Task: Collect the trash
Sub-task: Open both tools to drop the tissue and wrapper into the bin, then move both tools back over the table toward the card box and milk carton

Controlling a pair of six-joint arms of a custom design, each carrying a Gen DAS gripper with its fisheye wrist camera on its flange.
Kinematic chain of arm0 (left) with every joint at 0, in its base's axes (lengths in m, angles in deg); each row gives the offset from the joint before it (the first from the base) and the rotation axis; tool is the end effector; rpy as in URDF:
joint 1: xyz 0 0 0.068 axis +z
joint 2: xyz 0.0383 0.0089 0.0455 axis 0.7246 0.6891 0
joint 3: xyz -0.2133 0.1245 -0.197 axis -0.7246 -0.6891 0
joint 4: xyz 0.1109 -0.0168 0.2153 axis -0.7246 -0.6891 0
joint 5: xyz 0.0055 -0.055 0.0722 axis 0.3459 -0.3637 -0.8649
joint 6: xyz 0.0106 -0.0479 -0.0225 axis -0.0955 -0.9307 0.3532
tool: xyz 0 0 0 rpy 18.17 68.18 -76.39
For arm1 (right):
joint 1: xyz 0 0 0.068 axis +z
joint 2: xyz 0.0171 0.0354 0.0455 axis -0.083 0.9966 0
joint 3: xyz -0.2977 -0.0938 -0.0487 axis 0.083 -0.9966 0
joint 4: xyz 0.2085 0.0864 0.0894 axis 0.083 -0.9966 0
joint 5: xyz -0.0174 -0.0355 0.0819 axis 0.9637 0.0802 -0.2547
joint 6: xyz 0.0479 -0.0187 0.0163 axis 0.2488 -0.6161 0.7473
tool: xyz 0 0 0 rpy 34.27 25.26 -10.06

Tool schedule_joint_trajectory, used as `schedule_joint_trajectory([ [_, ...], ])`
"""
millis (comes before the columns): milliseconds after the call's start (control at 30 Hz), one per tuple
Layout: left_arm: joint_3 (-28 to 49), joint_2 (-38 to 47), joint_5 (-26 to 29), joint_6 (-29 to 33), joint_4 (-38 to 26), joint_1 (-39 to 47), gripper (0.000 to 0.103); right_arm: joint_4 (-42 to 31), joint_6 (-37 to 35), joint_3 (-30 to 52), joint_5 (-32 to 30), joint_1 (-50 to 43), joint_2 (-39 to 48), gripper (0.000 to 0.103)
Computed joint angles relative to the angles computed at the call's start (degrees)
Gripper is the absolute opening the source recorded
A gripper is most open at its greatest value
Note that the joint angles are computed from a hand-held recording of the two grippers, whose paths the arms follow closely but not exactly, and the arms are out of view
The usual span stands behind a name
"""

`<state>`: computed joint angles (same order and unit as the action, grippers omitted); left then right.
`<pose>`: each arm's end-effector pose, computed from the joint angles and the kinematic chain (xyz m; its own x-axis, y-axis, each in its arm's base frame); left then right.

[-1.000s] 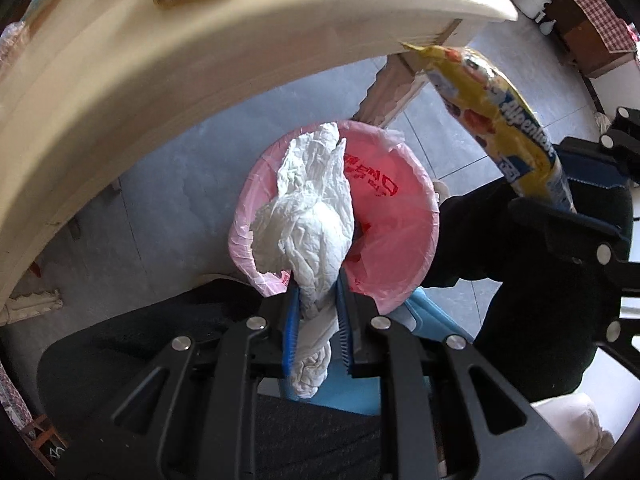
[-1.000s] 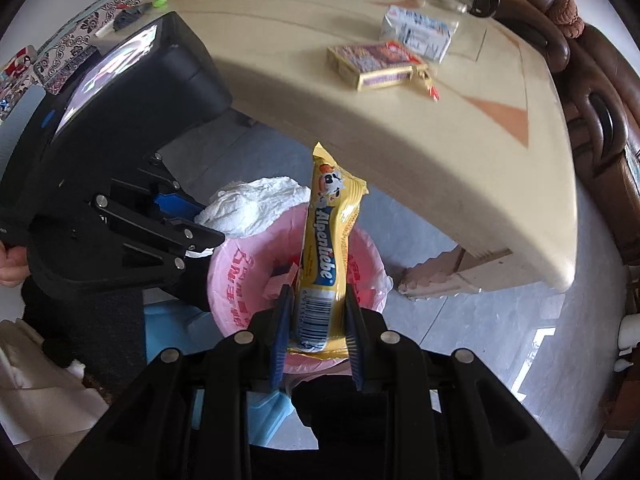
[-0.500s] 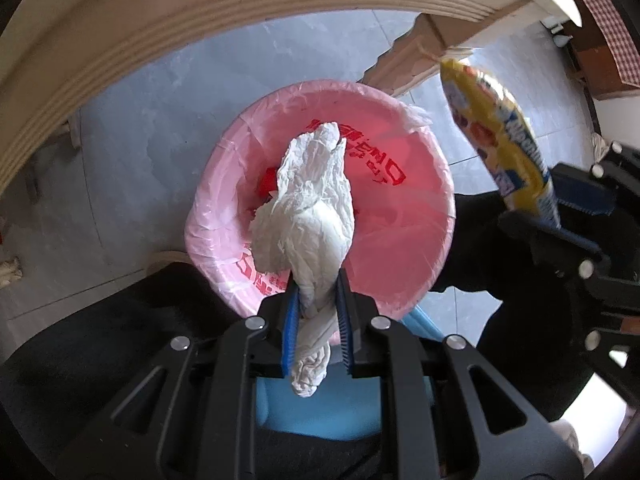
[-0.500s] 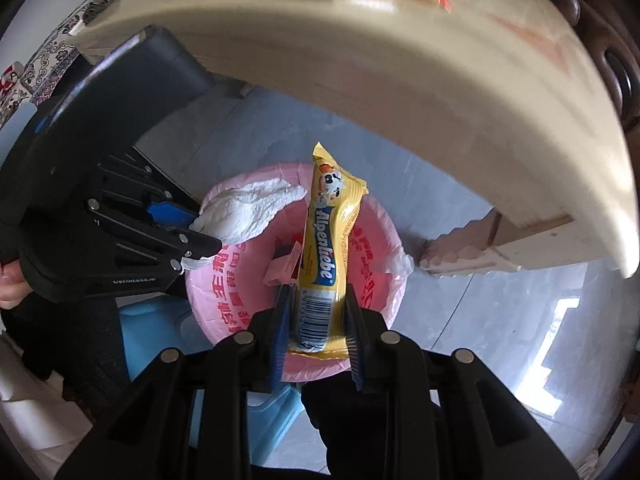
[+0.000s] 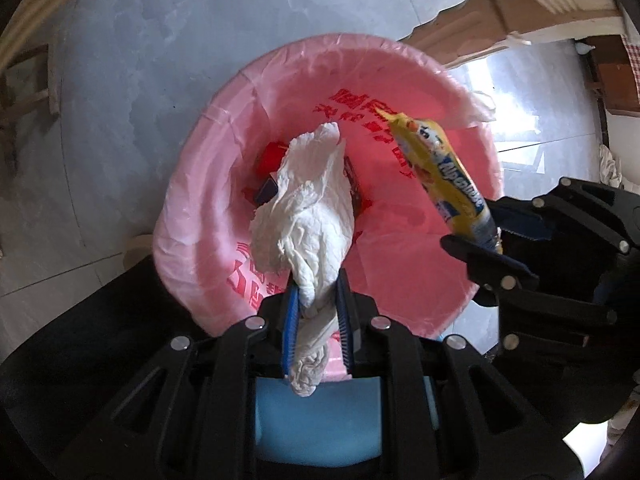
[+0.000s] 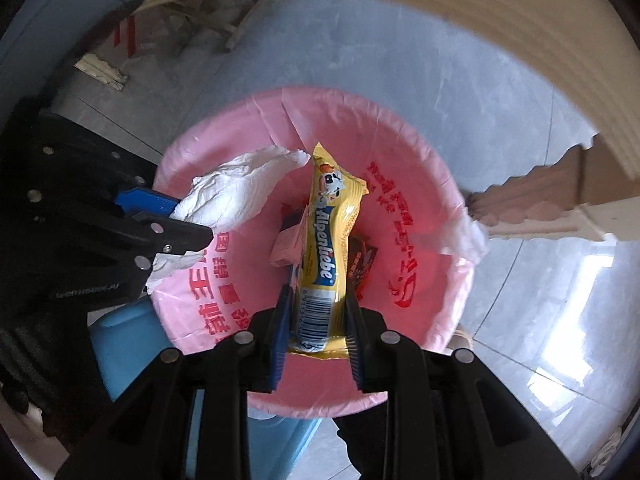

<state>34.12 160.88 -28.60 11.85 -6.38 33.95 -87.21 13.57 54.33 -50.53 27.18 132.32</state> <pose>0.2659 -0.0694 0.0722 -0.9582 0.1533 0.2416 0.0867 0.9602 -0.2657 0.2689 0.1757 0.0708 -0.8118 -0.5837 -0.0137 -0.5750 0.7951 0.1928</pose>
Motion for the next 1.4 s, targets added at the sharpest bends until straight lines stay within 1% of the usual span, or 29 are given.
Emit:
schedule_joint_trajectory([
  [300, 4.57, 9.9, 1.22, 1.84, 0.32, 0.65, 0.017, -1.05, -1.68, 3.97, -1.66, -1.04, 8.07, 0.025],
  [433, 5.88, 11.99, 0.87, 1.88, -0.1, 0.51, 0.017, -2.17, -2.36, 5.72, -2.44, -1.37, 9.76, 0.025],
  [467, 5.87, 12.09, 0.67, 2.01, 0.32, 0.43, 0.022, -2.3, -2.53, 6.06, -2.24, -1.36, 10.02, 0.026],
  [500, 6.27, 12.19, -0.01, 1.95, 0.02, 0.42, 0.031, -2.3, -2.61, 6.26, -1.93, -1.37, 10.25, 0.029],
  [533, 6.41, 12.12, -0.69, 1.82, 0.23, 0.24, 0.037, -2.46, -2.62, 6.49, -1.67, -1.41, 10.5, 0.031],
  [567, 6.48, 11.84, -1.79, 1.89, 0.36, 0.0, 0.049, -2.57, -2.72, 6.72, -1.57, -1.6, 10.59, 0.039],
  [600, 6.51, 11.58, -2.53, 1.87, 0.45, -0.23, 0.054, -2.35, -2.51, 6.74, -1.35, -1.67, 10.63, 0.044],
  [800, 6.62, 10.43, -4.02, 2.34, 0.33, -0.44, 0.055, -1.59, -2.57, 6.84, -1.51, -2.22, 11.23, 0.044],
  [967, 4.24, 9.08, -4.63, 1.61, 2.35, -1.34, 0.055, -1.01, -2.42, 6.35, -1.24, -2.27, 10.88, 0.044],
  [1167, 2.73, 5.58, -5.14, 1.52, 2.23, -1.76, 0.056, -0.94, -1.87, 3.97, -0.32, -1.74, 6.77, 0.044],
  [1233, 1.65, 4.13, -6.02, 1.58, 2.8, -2.24, 0.06, -1.07, -1.75, 3.32, -0.3, -1.9, 5.45, 0.044],
  [1267, 1.21, 2.95, -6.55, 1.75, 2.65, -2.51, 0.062, -1.52, -1.45, 3.02, -0.45, -2.12, 4.38, 0.046],
  [1300, 0.57, 1.09, -7.15, 2.08, 2.11, -2.84, 0.065, -1.86, -1.31, 2.52, -0.7, -2.39, 3.13, 0.052],
  [1367, -0.36, -2.75, -7.14, 2.8, 0.6, -2.92, 0.069, -1.49, -0.75, 0.56, -1.29, -2.78, -1.35, 0.061],
  [1400, -0.91, -5.98, -7.44, 3.44, -0.83, -2.93, 0.071, -1.91, -1.1, -0.12, -1.6, -2.88, -3.79, 0.064],
])
